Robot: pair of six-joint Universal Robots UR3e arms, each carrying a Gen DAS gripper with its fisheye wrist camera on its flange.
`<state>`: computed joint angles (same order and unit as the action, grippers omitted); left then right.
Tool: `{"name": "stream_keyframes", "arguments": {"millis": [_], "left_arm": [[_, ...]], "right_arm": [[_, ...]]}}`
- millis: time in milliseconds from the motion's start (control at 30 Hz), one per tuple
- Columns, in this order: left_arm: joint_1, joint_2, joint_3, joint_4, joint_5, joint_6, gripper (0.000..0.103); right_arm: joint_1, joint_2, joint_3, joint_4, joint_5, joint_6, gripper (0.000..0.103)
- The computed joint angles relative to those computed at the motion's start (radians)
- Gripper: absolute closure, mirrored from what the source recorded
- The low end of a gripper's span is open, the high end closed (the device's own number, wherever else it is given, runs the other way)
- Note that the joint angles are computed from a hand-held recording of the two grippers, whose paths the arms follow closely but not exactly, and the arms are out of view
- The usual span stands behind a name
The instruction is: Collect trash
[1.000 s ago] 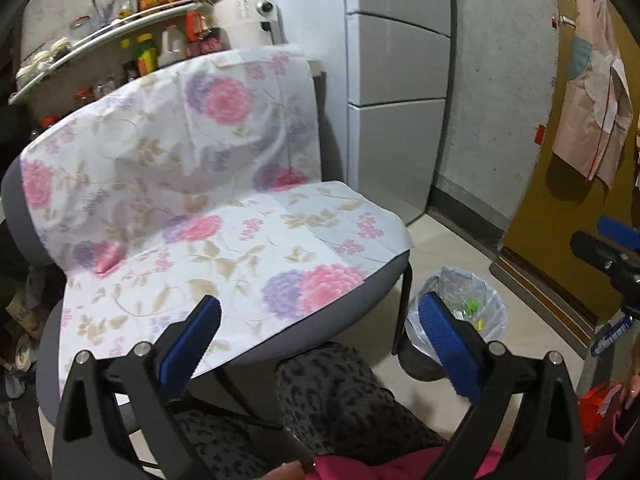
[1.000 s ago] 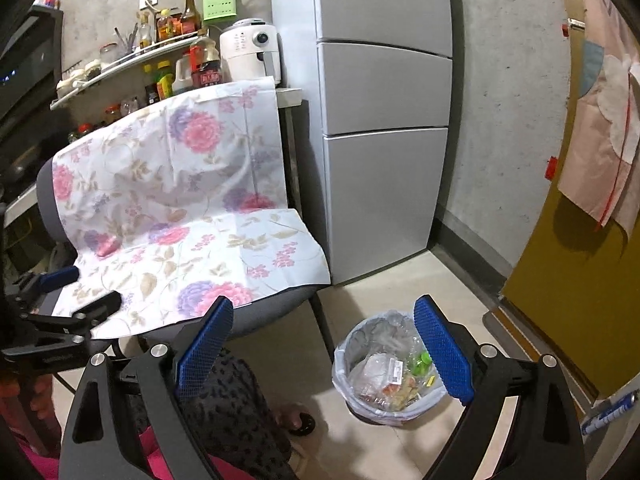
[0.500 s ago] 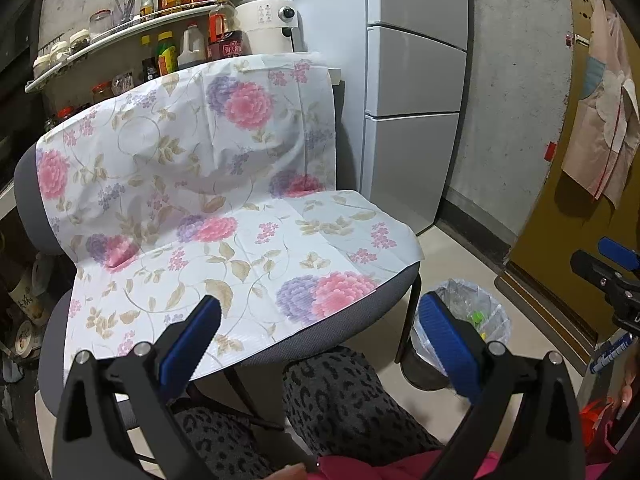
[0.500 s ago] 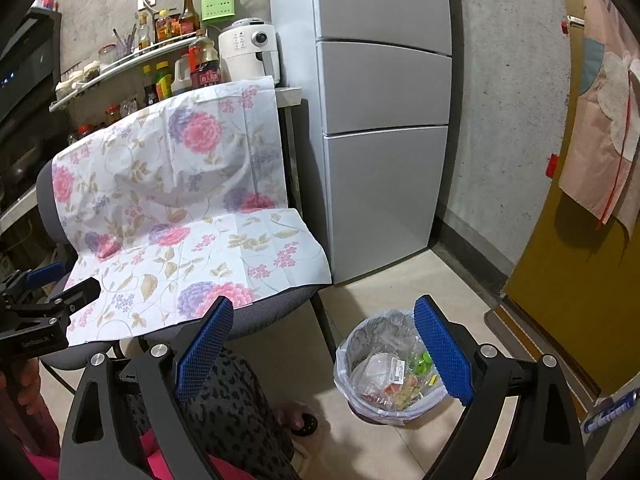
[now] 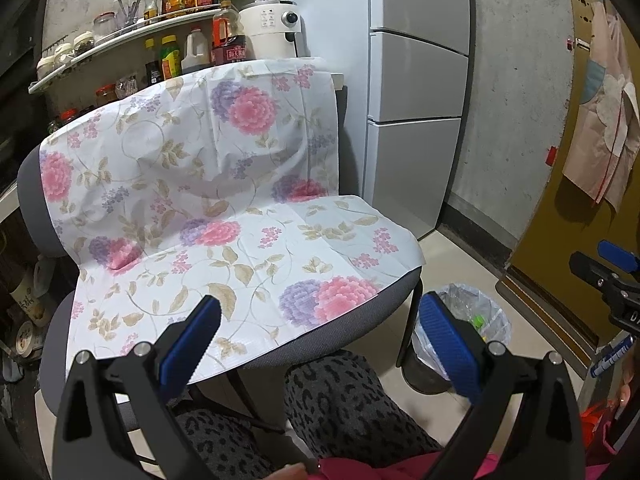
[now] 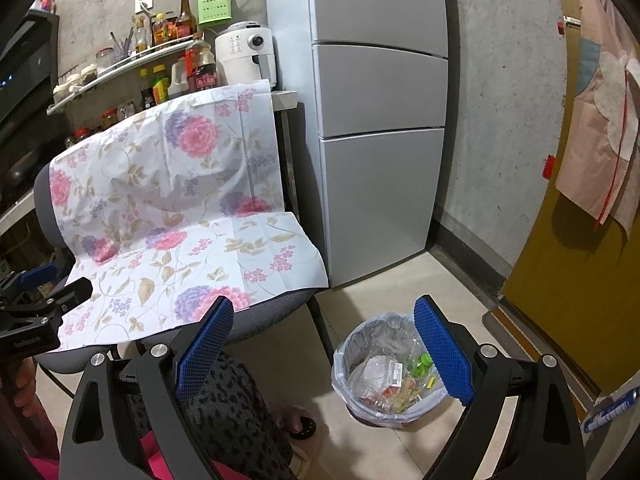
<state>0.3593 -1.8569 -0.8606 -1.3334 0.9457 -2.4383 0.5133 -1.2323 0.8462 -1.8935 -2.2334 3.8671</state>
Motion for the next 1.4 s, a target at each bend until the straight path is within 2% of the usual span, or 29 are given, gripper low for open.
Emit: {"name": "stream_keyframes", "arguments": {"millis": [1400], "left_arm": [[0.019,-0.016,0.027,-0.02,-0.018,0.016,0.007]], "right_arm": [[-0.007,-0.006,0.014,-0.012,0.005,-0.006,0.012]]}}
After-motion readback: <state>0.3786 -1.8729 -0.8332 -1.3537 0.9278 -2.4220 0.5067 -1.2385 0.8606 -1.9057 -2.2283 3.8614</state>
